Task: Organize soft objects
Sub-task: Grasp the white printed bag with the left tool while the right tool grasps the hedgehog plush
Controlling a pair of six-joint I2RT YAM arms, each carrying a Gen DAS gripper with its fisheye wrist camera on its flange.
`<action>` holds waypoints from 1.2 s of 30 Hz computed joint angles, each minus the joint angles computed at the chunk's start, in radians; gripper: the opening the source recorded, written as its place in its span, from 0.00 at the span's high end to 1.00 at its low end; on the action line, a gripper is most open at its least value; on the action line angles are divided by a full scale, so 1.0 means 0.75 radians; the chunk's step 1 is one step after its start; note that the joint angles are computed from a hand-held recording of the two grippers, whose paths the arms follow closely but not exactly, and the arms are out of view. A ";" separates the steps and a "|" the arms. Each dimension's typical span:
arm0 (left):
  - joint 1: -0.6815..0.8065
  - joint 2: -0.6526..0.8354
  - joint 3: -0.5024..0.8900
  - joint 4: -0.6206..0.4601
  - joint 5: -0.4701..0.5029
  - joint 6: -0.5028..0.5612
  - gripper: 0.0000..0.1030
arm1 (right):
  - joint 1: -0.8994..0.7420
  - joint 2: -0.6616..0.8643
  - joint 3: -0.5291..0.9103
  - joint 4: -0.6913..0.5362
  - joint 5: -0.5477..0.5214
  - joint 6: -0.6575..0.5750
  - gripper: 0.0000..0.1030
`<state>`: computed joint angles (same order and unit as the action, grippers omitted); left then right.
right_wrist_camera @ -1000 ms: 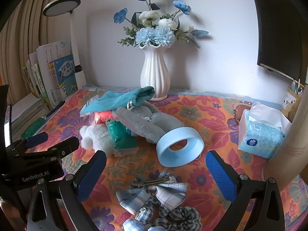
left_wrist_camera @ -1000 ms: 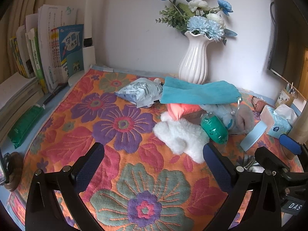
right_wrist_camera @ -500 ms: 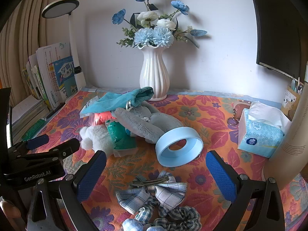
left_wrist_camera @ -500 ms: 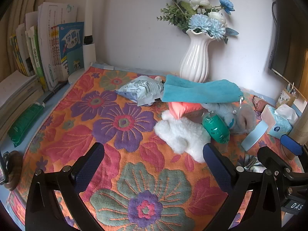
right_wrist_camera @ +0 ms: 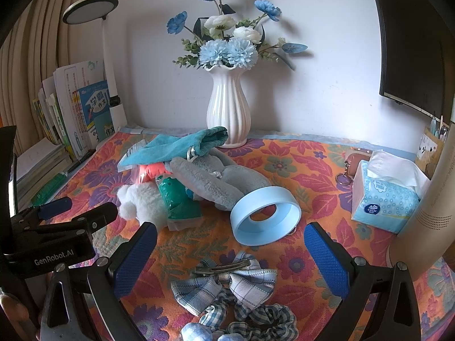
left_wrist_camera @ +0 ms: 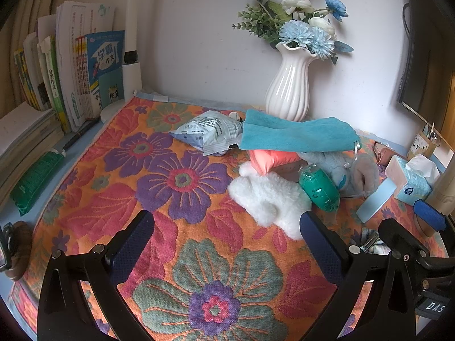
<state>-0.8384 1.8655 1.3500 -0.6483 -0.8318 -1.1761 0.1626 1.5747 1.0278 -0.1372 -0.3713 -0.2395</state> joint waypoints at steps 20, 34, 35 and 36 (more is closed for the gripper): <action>0.000 -0.004 -0.007 0.003 0.001 -0.006 0.01 | 0.001 0.002 -0.004 0.010 0.003 -0.002 0.00; -0.053 -0.415 -0.396 0.166 0.108 0.069 0.01 | -0.214 -0.031 0.046 -0.391 -0.291 -0.169 0.00; -0.046 -0.443 -0.415 0.191 0.115 0.079 0.01 | -0.224 -0.033 0.052 -0.423 -0.299 -0.189 0.00; -0.028 -0.451 -0.412 0.195 0.137 0.086 0.01 | -0.229 -0.036 0.057 -0.445 -0.304 -0.200 0.00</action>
<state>-0.8597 1.5273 1.0412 -0.5023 -0.7292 -1.1119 -0.0091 1.5479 1.0706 -0.4709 -0.5993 -0.3894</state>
